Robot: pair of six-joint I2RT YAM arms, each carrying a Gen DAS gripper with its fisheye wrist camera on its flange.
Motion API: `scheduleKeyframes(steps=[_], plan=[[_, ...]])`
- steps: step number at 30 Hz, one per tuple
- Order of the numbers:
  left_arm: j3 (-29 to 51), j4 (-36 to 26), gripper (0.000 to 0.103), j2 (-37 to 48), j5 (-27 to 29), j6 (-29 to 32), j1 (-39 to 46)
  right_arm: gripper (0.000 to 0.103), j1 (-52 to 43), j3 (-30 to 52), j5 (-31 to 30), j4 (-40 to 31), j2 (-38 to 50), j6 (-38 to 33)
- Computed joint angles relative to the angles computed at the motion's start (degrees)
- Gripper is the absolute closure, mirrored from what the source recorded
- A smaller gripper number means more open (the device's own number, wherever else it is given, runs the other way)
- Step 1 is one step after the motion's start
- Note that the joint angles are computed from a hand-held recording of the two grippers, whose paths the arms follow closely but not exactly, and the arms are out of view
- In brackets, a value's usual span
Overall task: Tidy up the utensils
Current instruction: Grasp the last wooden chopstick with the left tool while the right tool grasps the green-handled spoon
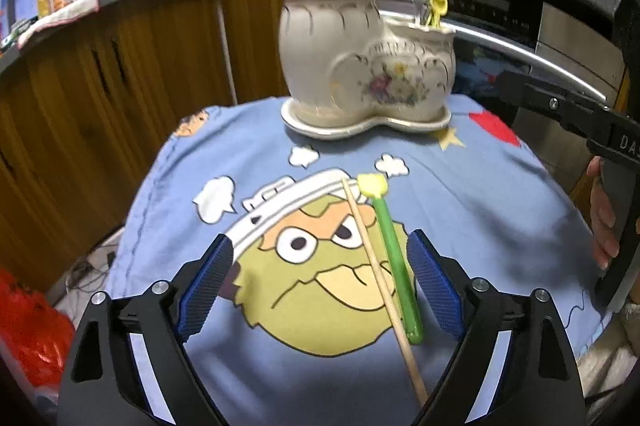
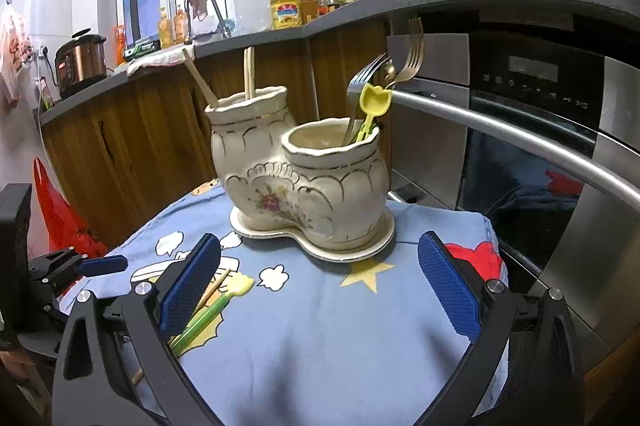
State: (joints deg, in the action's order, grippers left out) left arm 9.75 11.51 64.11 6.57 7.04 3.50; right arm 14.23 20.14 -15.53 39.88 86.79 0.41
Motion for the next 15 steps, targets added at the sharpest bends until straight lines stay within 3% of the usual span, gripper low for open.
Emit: scheduleKeyframes(steps=[11,15], plan=[[3.83,-1.51,0.060,8.46,-3.68,-0.18,-5.86,0.006,0.23,1.15,-0.15,-2.26,0.61,-0.56],[4.32,-2.35,0.090,8.22,-3.44,2.03,-6.88,0.006,0.23,2.27,-2.03,-5.02,0.89,-1.04]])
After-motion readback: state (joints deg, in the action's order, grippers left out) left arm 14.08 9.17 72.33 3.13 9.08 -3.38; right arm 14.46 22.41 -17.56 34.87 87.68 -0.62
